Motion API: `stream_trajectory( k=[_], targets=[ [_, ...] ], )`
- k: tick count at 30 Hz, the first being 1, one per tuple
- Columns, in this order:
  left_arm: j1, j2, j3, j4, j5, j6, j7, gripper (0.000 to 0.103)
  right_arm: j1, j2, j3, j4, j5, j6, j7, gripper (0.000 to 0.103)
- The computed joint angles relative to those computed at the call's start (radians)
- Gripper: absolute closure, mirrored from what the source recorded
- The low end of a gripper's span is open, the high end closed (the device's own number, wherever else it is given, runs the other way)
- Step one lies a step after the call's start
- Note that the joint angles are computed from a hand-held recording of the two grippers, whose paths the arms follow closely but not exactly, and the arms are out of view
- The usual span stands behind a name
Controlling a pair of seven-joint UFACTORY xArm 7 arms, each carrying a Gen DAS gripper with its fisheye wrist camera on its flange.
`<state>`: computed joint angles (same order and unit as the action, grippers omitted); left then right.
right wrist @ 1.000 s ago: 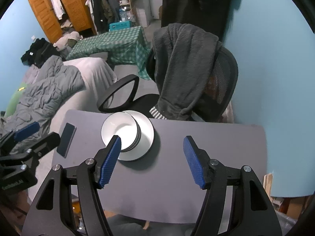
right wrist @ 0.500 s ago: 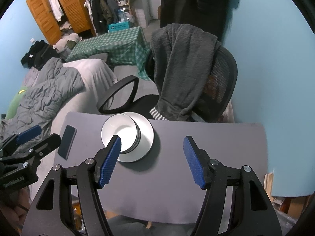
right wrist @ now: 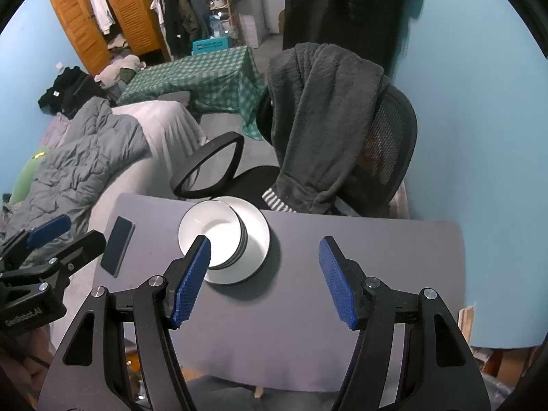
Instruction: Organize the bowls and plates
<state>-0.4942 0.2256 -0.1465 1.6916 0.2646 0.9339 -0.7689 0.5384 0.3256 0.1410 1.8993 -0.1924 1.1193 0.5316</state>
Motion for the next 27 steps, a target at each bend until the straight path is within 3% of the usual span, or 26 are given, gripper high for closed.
stream_trajectory(
  k=[27],
  targets=[
    [-0.009, -0.036, -0.012, -0.013, 0.032, 0.068, -0.051, 0.017, 0.003, 0.001, 0.000, 0.004, -0.004, 0.003, 0.002, 0.038]
  ],
)
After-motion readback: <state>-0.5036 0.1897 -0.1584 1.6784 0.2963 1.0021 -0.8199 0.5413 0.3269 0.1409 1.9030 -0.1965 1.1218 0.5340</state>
